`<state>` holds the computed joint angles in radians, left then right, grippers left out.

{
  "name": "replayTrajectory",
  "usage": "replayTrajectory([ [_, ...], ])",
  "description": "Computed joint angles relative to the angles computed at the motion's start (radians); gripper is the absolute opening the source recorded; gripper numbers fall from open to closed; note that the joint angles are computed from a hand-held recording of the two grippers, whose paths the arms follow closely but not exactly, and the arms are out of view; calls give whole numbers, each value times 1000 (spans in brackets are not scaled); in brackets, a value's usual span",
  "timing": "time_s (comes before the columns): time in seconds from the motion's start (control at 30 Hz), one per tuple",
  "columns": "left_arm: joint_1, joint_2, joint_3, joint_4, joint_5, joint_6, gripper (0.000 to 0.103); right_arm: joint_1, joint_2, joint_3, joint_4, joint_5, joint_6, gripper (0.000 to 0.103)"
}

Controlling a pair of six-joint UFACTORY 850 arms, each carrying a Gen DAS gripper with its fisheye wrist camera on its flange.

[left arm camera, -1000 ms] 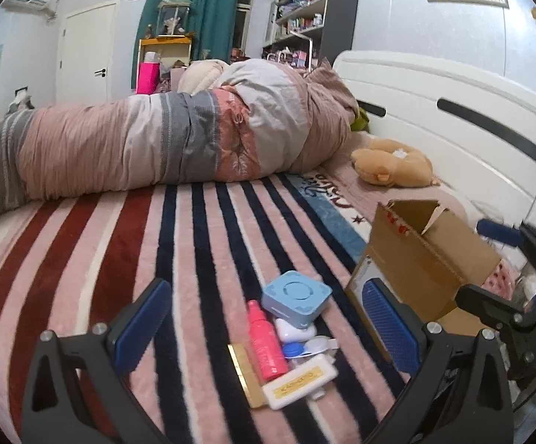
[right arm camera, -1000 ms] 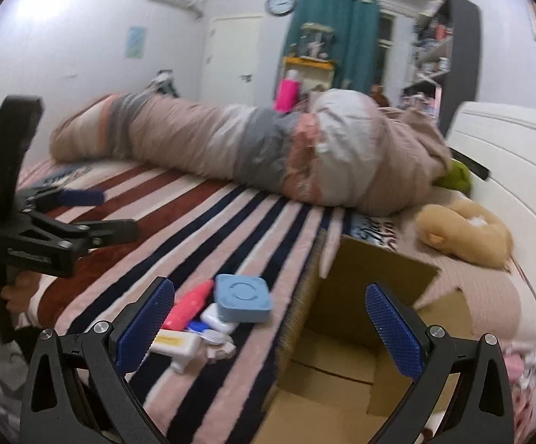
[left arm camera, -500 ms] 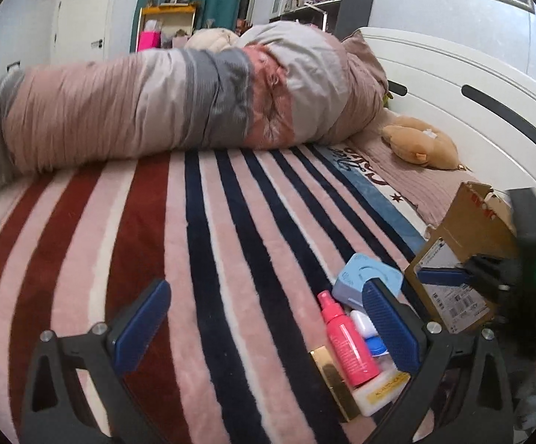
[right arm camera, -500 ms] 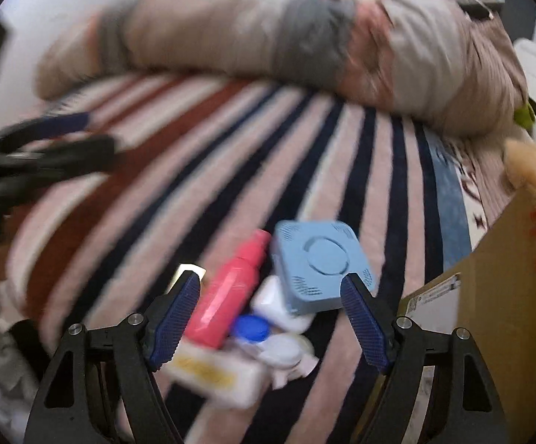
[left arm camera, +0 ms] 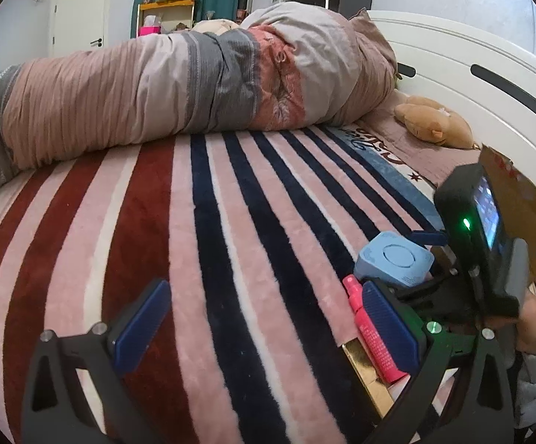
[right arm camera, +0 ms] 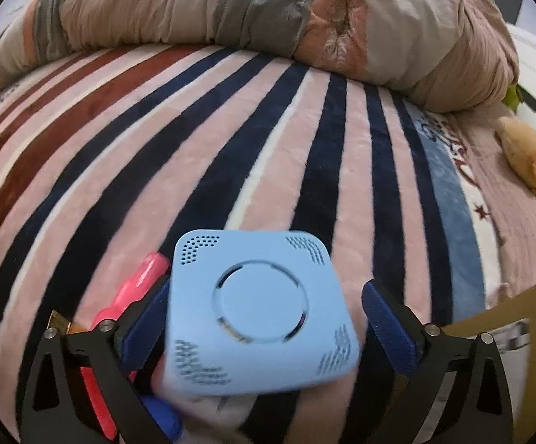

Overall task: Organize rigid objects
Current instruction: 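Reach down and grasp the light blue square case with the right tool, then carry the blue case into the cardboard box and open the right tool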

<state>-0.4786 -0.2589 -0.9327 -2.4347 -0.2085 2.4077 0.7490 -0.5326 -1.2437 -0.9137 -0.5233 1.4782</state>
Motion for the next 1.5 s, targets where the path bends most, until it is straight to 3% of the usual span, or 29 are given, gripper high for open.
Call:
replayTrajectory([
  [0.13,3,5,6,-37,5,37,102,-60,30,59,88,183,28,97],
  [0.17,3,5,6,-45,7,42,102,-67,40,74,92,212,42,87],
  [0.2,4,3,4,-35,7,30,102,-65,49,82,72,210,60,78],
  [0.37,14,-7,-7,179,-8,-182,102,-34,77,80,40,165,39,79],
  [0.43,20,-6,-14,309,-25,-307,102,-10,99,91,-46,157,86,79],
  [0.5,35,0,-14,447,-81,-436,102,17,125,96,-138,171,140,79],
  [0.63,88,-6,-47,737,-332,-691,102,70,190,124,-402,201,330,79],
  [0.73,97,-24,-89,842,-476,-795,98,110,231,138,-616,173,470,79],
  [0.8,95,-33,-120,889,-585,-856,86,131,262,151,-680,151,496,79],
  [0.87,76,-29,-141,914,-631,-897,71,148,294,171,-733,125,528,79],
  [0.9,59,-21,-152,930,-635,-922,61,154,322,194,-781,108,572,79],
  [0.97,28,-6,-168,945,-634,-954,54,161,368,235,-841,85,640,79],
  [1.07,-37,24,-188,959,-575,-986,51,152,461,319,-921,70,742,79],
  [1.2,-139,27,-238,994,-490,-1030,44,128,595,428,-908,67,750,79],
  [1.37,-254,-49,-362,1175,-416,-1178,40,80,742,538,-667,101,540,79],
  [1.5,-329,-151,-500,1364,-407,-1352,40,-1,853,631,-484,178,405,79],
])
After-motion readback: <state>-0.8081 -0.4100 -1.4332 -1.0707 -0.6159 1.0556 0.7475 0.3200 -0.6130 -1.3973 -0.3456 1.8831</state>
